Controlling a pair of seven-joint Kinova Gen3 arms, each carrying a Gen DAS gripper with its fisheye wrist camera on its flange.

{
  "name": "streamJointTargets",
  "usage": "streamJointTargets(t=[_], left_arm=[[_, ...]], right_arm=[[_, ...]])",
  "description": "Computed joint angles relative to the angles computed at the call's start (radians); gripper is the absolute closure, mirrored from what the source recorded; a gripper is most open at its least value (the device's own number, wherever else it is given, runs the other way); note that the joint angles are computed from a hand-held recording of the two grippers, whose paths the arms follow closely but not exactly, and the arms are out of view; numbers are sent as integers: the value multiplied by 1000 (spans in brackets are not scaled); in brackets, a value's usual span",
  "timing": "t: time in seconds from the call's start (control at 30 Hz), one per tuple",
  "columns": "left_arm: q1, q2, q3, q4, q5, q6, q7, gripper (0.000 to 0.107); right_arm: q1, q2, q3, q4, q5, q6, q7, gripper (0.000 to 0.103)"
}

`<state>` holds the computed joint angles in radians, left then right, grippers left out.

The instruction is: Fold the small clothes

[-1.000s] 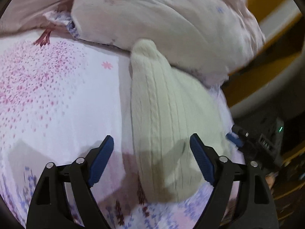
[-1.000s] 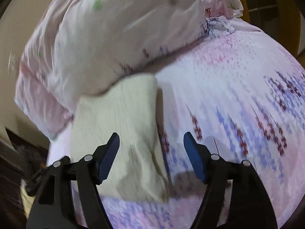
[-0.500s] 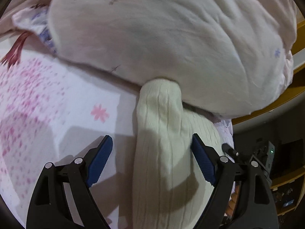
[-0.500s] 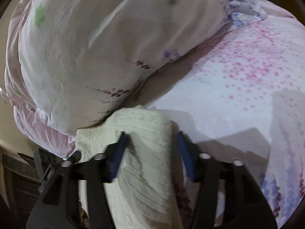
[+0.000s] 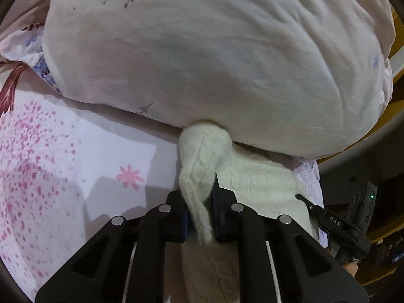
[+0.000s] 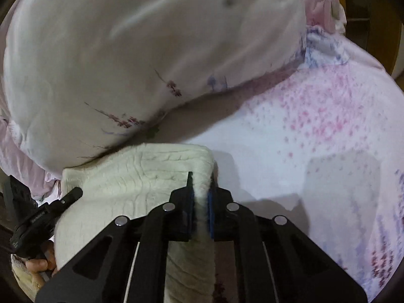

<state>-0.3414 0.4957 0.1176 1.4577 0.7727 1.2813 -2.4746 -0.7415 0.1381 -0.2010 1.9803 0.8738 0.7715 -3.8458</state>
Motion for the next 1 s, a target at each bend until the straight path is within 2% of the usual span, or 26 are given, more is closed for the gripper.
streamJointTargets(t=[0.07, 0.1, 0.13, 0.17, 0.2, 0.23, 0.3, 0.37, 0.4, 0.43, 0.5, 0.57, 0.63, 0.67, 0.7, 0.73, 0.77, 0.83, 0.9, 1.0], left_arm=[[-15, 1, -1, -8, -1, 35, 2, 88], [-39, 7, -6, -25, -1, 70, -3, 84], [-56, 9, -9, -32, 3, 97, -1, 74], [-68, 11, -11, -38, 6, 121, 0, 67], [-80, 11, -14, -41, 7, 144, -1, 55], [-97, 9, -17, -39, 7, 175, -8, 51], [-122, 2, -22, -25, 12, 216, -45, 50], [-147, -17, -32, 6, 14, 246, -101, 49], [-155, -30, -32, 26, 12, 245, -123, 49], [-150, -53, -45, 64, 15, 240, -157, 49], [-153, -89, -43, 114, 14, 194, -199, 49], [-111, -141, -73, 181, 33, 119, -250, 48], [-98, -195, -92, 263, 43, 53, -323, 47], [-85, -217, -111, 294, 59, 30, -355, 47], [-79, -234, -125, 309, 65, 23, -372, 47], [-90, -237, -120, 308, 60, 32, -373, 48], [-94, -221, -134, 288, 62, 54, -374, 48], [-135, -203, -123, 246, 38, 119, -360, 47], [-152, -193, -153, 220, 22, 188, -378, 43], [-175, -198, -163, 227, -4, 222, -423, 40]], right_arm=[[41, -17, -51, 8, 20, -9, -20, 83], [50, -36, -71, 25, 39, -15, -54, 73], [40, -65, -79, 49, 57, -23, -95, 59], [15, -98, -68, 85, 82, -42, -135, 53], [-8, -125, -61, 114, 109, -62, -176, 50], [-18, -146, -73, 140, 133, -74, -217, 50], [-10, -158, -120, 174, 181, -83, -298, 50], [-10, -152, -146, 191, 199, -97, -331, 57], [-13, -145, -162, 195, 214, -88, -341, 79], [-22, -133, -174, 187, 215, -63, -334, 91], [-75, -101, -144, 147, 168, 18, -286, 95], [-90, -64, -130, 111, 96, 83, -240, 96], [-71, -38, -146, 90, 73, 95, -225, 96], [-89, -31, -134, 78, 61, 116, -204, 95], [-98, -26, -140, 61, 53, 150, -187, 91], [-126, -16, -134, 38, 53, 190, -187, 83], [-173, -18, -117, 27, 61, 231, -203, 80], [-227, -17, -133, 16, 101, 303, -259, 69], [-242, -44, -162, 43, 137, 321, -296, 68], [-270, -44, -191, 46, 175, 319, -286, 68]])
